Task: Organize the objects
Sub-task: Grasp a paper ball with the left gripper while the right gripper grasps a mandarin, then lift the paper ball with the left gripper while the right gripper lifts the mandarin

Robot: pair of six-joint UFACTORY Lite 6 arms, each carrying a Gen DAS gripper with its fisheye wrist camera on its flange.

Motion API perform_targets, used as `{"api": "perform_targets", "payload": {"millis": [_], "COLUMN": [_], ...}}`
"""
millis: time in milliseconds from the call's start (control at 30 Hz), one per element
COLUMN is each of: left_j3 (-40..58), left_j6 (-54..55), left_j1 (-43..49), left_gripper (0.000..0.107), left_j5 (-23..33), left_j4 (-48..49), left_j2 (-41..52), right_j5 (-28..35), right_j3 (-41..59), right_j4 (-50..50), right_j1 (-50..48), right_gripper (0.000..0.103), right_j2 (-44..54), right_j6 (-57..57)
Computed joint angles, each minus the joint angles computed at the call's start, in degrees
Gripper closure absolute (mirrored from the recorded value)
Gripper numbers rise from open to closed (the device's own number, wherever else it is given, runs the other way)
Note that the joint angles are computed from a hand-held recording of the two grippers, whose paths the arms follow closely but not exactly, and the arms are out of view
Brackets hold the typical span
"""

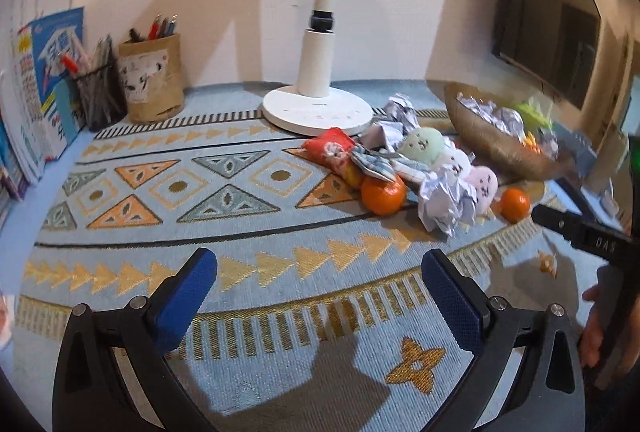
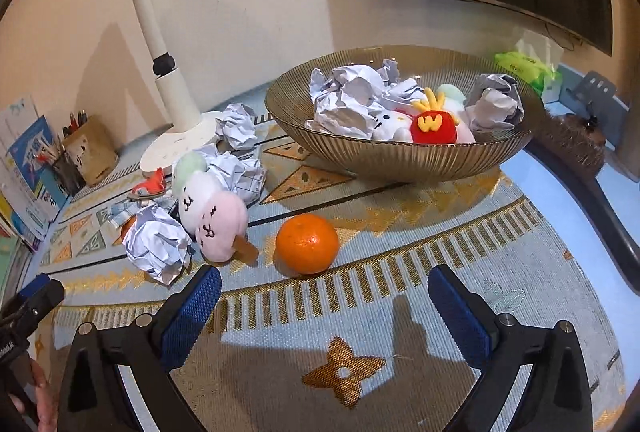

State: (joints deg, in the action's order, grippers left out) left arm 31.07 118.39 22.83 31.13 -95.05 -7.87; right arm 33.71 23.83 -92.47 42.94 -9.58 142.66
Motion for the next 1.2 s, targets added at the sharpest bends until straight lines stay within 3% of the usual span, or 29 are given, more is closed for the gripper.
{"api": "perform_targets", "payload": {"millis": [67, 167, 267, 333, 467, 600, 733, 767, 800, 867, 933, 967, 1033, 1200], "left_j3": [0.2, 3.2, 11.5, 15.0, 22.5, 21.9, 19.5, 19.2, 19.1, 19.9, 18.9, 18.9, 16.9, 9.8], "left_j6": [-0.2, -7.8, -22.4, -25.2, -32.5, -28.4, -20.8, -18.4, -18.4, -21.6, -18.3, -17.5, -13.4, -13.1], "left_j1": [-1.5, -4.3, -9.6, -13.2, -19.8, -23.0, -25.3, -25.5, -26.3, -27.9, -27.0, -26.4, -25.4, -20.7], "left_gripper": [0.005, 0.005, 0.006, 0.007, 0.020, 0.020, 0.023, 0.033, 0.052, 0.063, 0.067, 0.074, 0.075, 0.076], "left_j5": [-1.1, 0.2, 4.3, 3.9, 0.9, -1.4, -3.6, -3.9, -4.9, -7.5, -6.4, -5.7, -4.7, 0.0], "left_j4": [0.9, 9.8, 22.3, 22.8, 25.8, 21.4, 14.9, 13.4, 13.9, 17.0, 14.1, 13.5, 9.7, 9.5], "left_j2": [0.0, 1.4, 7.3, 10.4, 18.6, 18.0, 17.3, 17.7, 18.2, 19.5, 18.5, 18.4, 16.4, 6.5], "right_j5": [-0.3, -2.8, -10.7, -16.3, -19.7, -20.2, -18.3, -20.0, -22.0, -21.2, -20.2, -19.2, -15.9, -11.9], "right_j3": [-0.3, -0.4, 0.5, 1.0, 5.7, 7.6, 9.1, 9.9, 10.7, 9.9, 8.7, 8.3, 7.0, 2.2], "right_j4": [-0.6, -2.1, -9.4, -16.3, -11.0, -24.5, -24.9, -28.3, -31.8, -34.7, -38.4, -37.3, -34.2, -42.8], "right_j1": [-0.2, -2.2, -8.2, -13.5, -18.4, -18.0, -17.5, -18.9, -20.1, -20.1, -19.1, -18.1, -15.3, -13.0], "right_gripper": [0.000, 0.000, 0.000, 0.000, 0.000, 0.015, 0.029, 0.037, 0.039, 0.050, 0.063, 0.064, 0.064, 0.064], "right_j2": [-0.2, -0.5, 0.1, 0.0, 3.4, 7.5, 11.0, 11.9, 13.2, 12.7, 11.8, 11.5, 9.9, 4.7], "right_j6": [0.1, 0.2, 2.3, 5.5, -7.2, 0.6, 1.6, 4.5, 7.7, 10.5, 13.8, 12.7, 9.6, 16.9]}}
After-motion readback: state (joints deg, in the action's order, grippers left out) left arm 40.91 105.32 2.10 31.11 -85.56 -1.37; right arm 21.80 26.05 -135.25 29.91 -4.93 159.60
